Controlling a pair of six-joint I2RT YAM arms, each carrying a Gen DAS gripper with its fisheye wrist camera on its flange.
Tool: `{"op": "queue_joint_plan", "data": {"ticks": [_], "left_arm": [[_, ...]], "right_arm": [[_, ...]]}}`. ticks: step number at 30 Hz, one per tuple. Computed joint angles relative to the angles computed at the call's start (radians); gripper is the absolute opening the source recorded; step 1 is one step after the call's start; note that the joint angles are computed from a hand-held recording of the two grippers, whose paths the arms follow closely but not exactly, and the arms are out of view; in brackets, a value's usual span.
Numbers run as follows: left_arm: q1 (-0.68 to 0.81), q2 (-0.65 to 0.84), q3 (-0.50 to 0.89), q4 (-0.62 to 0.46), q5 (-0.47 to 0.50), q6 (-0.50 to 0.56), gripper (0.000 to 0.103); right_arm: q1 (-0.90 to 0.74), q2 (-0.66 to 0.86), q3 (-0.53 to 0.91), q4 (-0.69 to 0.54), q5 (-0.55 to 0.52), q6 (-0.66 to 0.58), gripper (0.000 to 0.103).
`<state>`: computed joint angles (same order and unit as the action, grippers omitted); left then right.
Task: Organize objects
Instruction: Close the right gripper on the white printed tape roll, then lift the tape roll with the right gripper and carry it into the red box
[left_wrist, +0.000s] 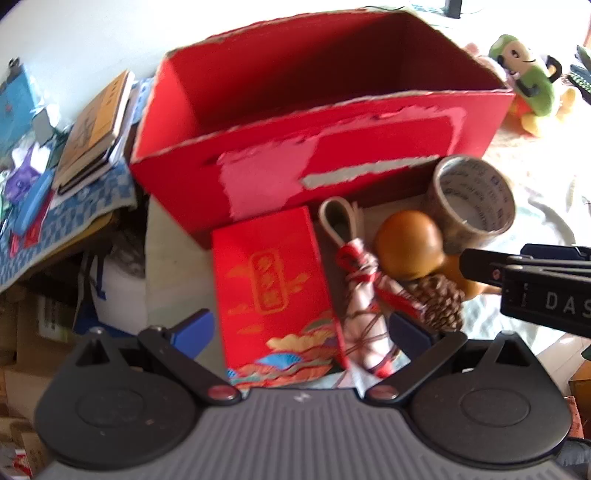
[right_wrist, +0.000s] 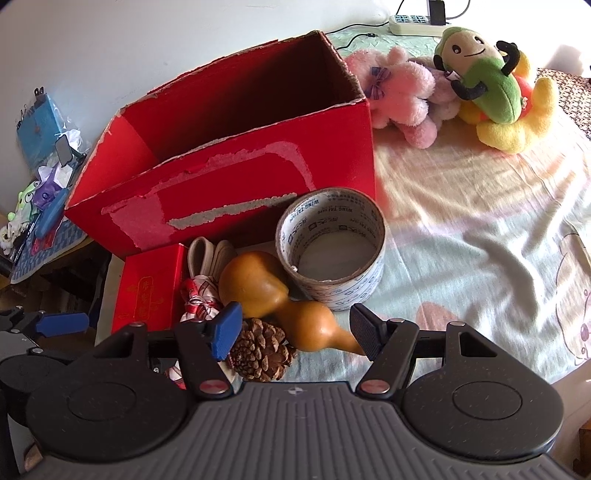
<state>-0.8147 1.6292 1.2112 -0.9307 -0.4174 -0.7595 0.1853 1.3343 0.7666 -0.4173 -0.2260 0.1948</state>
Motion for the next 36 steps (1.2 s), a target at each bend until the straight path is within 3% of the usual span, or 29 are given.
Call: {"op": "queue_joint_plan", "data": {"ticks": [9,12,16,22,27,31,36], "left_arm": [[0.022,0.029,0.056,0.104,0.052,0.062,0.096],[0.034,0.047,0.077,0.137,0.083,0.078,0.088],[0.063,0.036,0.069,0.237,0.176,0.104,0.069],[0.089,0.079,0.072,0.372,0.282,0.120,0.065],[0.112,0.129,0.097,0.404,0.331,0.103,0.059],[0.110,0.190,0.145,0.393,0.333,0.115,0.048],[0.125,0.231,0.163,0.380,0.378,0.107,0.035]], "right_arm": [[-0.116,0.097,0.082,0.016,-0.034,-0.036,0.065],[-0.140,0.151,0.118,0.019,-0.052,-0.057,0.062],[-0.151,0.206,0.156,0.021,-0.033,-0.091,0.059],[-0.181,0.310,0.229,-0.009,-0.083,-0.133,0.050],[-0.199,0.375,0.276,-0.037,-0.112,-0.163,0.041],[-0.216,0.415,0.310,-0.070,-0.146,-0.192,0.029],[-0.243,0.446,0.339,-0.098,-0.203,-0.212,0.022]]}}
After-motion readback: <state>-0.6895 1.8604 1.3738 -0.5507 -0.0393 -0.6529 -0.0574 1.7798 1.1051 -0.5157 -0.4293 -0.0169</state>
